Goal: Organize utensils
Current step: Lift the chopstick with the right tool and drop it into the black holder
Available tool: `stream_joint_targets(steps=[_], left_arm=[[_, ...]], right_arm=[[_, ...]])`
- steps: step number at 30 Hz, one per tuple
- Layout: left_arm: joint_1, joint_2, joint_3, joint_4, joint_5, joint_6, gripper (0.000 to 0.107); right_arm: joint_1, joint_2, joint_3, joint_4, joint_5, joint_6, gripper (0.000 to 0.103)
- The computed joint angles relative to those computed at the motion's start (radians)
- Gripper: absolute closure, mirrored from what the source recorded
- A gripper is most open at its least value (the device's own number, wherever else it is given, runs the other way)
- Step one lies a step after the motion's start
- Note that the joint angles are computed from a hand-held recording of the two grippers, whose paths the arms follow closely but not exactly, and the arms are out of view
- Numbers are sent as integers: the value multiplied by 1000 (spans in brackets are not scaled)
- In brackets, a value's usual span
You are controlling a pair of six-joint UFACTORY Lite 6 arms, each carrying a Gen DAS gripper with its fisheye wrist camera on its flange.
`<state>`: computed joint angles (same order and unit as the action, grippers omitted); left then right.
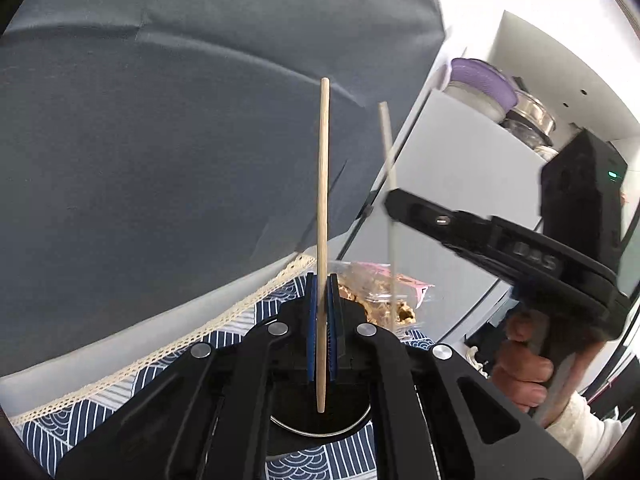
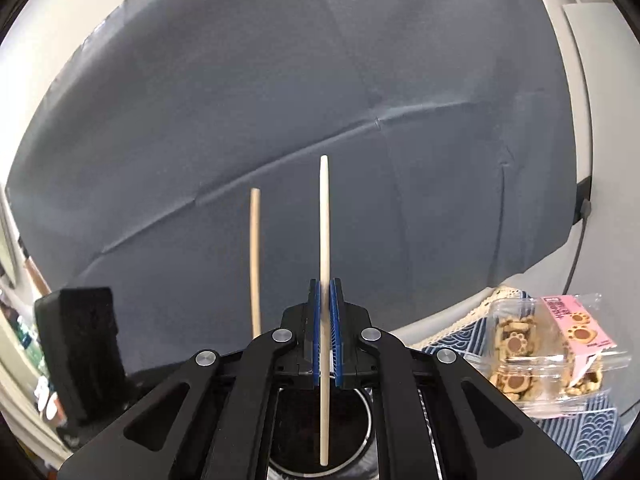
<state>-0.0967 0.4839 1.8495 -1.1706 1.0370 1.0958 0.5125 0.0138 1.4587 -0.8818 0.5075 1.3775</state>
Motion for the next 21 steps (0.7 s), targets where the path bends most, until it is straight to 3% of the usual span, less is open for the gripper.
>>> stream_joint_targets(steps=[7,13,15,16,17,18,19,21], left_arm=[[7,-10,-99,-51,-14,131,102],[17,-49,-176,-61,-34,185,100],[48,-74,-202,-69,0,189,80],[72,-100,-225,-70,10,188,65],[91,-121,-242,-68,15,188,58],[108,-141,-254,-63,22,187,56],[128,-164,-266,-44,23,179,50],[151,-202,-281,0,7,155,41]], right_arm=[[1,3,-95,-148,-44,177,98],[26,-50,-165,-81,-32,138,95],[41,-81,-175,-28,-2,75,94],[54,-93,-173,-15,31,51,94],[71,-101,-169,-9,65,41,93],[89,-119,-162,19,108,8,83],[100,-129,-158,28,132,-6,66],[149,-154,-146,23,217,-20,50]])
